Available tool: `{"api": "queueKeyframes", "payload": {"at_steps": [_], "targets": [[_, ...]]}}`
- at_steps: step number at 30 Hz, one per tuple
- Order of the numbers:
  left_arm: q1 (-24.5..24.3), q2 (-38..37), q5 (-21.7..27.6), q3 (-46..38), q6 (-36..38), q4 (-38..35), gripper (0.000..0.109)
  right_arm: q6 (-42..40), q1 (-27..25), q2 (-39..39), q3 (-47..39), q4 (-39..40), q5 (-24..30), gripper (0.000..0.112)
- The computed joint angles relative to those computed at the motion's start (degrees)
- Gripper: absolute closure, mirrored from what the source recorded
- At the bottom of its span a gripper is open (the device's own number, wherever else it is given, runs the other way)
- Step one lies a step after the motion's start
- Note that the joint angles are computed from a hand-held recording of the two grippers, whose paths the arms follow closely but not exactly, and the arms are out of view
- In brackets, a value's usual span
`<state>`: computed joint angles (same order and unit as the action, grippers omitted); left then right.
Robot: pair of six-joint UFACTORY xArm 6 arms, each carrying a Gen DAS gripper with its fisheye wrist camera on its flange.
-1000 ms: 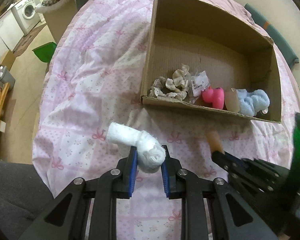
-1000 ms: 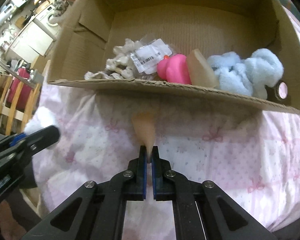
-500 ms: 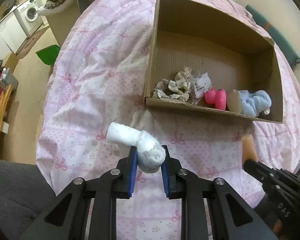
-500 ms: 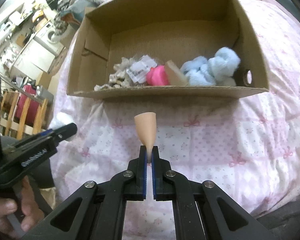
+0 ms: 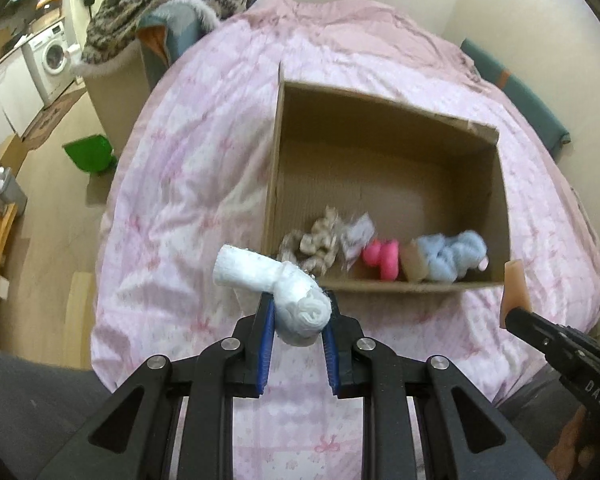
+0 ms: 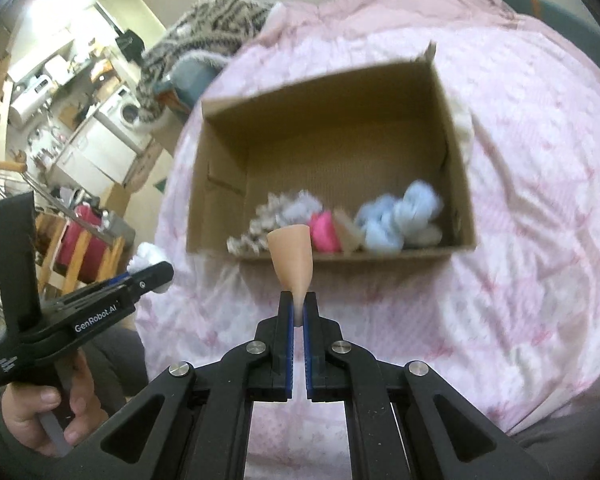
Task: Organize soft objects
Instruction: 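Carry the white cloth and tan brush over the box with both tools, then open both tools to drop the cloth and brush into the box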
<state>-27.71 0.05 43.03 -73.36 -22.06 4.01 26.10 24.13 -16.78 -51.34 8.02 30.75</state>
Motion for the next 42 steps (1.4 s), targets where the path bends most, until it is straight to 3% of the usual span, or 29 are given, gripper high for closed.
{"api": "queueKeyframes", "payload": {"at_steps": [5, 14, 20, 27, 31, 42], "targets": [[0.6, 1.9, -1.2, -4.5, 2.0, -0.7, 0.089, -2.1, -1.7, 1.6, -3.2, 0.4, -0.6, 0.107], [0.8, 10.7, -0.8, -14.9, 7.3, -4.9, 0.089, -5.6, -5.0, 6.0, -5.7, -0.2, -6.9, 0.107], [-0.5, 14.6, -4.3, -16.9, 11.2, -6.4, 0.088, -10.0, -6.4, 8.6, -4.9, 7.4, -9.7, 0.107], [-1.5, 17.9, -7.9, -15.4, 10.1, -2.6, 0.088, -8.7, -6.4, 12.0, -6.3, 6.1, -7.2, 0.107], [-1.7, 17.6, -10.0, -13.8, 13.4, -5.7, 0.088, -8.7, -6.1, 13.7, -7.6, 5.1, -5.6, 0.106], [-2.5, 18.1, -9.4, -13.4, 15.2, -7.2, 0.088, -12.3, -5.2, 16.2, -9.3, 8.8, -1.9, 0.106]]}}
